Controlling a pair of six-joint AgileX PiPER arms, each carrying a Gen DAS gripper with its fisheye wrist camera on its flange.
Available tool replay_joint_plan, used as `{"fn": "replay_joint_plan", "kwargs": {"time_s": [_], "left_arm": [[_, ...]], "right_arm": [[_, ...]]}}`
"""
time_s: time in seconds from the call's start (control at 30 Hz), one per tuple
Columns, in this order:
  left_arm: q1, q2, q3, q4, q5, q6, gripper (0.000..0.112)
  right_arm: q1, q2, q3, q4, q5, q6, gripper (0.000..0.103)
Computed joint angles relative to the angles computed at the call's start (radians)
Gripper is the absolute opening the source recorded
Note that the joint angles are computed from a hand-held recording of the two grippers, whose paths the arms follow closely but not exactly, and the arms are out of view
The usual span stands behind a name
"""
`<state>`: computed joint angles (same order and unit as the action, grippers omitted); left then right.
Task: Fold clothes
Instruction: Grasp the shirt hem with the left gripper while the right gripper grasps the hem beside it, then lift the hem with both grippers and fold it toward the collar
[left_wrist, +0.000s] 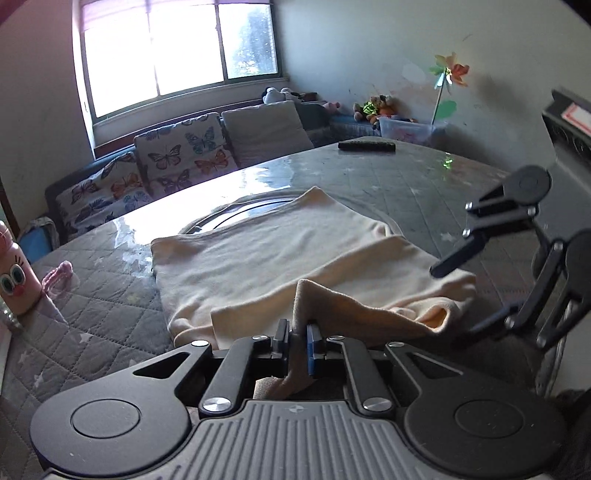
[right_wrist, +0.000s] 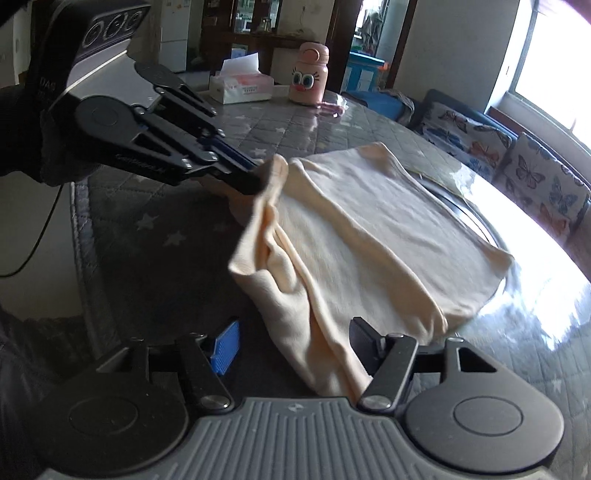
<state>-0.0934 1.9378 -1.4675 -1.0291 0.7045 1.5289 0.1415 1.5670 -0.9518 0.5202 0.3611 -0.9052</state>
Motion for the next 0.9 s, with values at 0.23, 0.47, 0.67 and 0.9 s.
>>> {"fn": "replay_joint_plan", "kwargs": {"time_s": [0.23, 0.47, 0.67, 0.9], "left_arm": [[0.018, -0.021, 0.047, 0.014, -0.02, 0.016, 0.016], [0.037, -0.105, 0.223, -0.088, -0.117, 0.268, 0.032], [0.018, -0.094, 0.264, -0.155, -0.219, 0.412, 0.023], [0.058, -0.149, 0.286, -0.196, -0.132, 0.443, 0.008]], "right_arm": [[-0.049, 0.072, -0.086, 0.15, 0.034, -0.008, 0.017], [-0.12, 0.072, -0.122, 0.292, 0.103, -0.055, 0.011], [-0.113, 0.06, -0.115, 0.309, 0.088, -0.072, 0.01], [-0.114, -0.013, -0.048, 0.377, 0.08, -0.149, 0.009]]}}
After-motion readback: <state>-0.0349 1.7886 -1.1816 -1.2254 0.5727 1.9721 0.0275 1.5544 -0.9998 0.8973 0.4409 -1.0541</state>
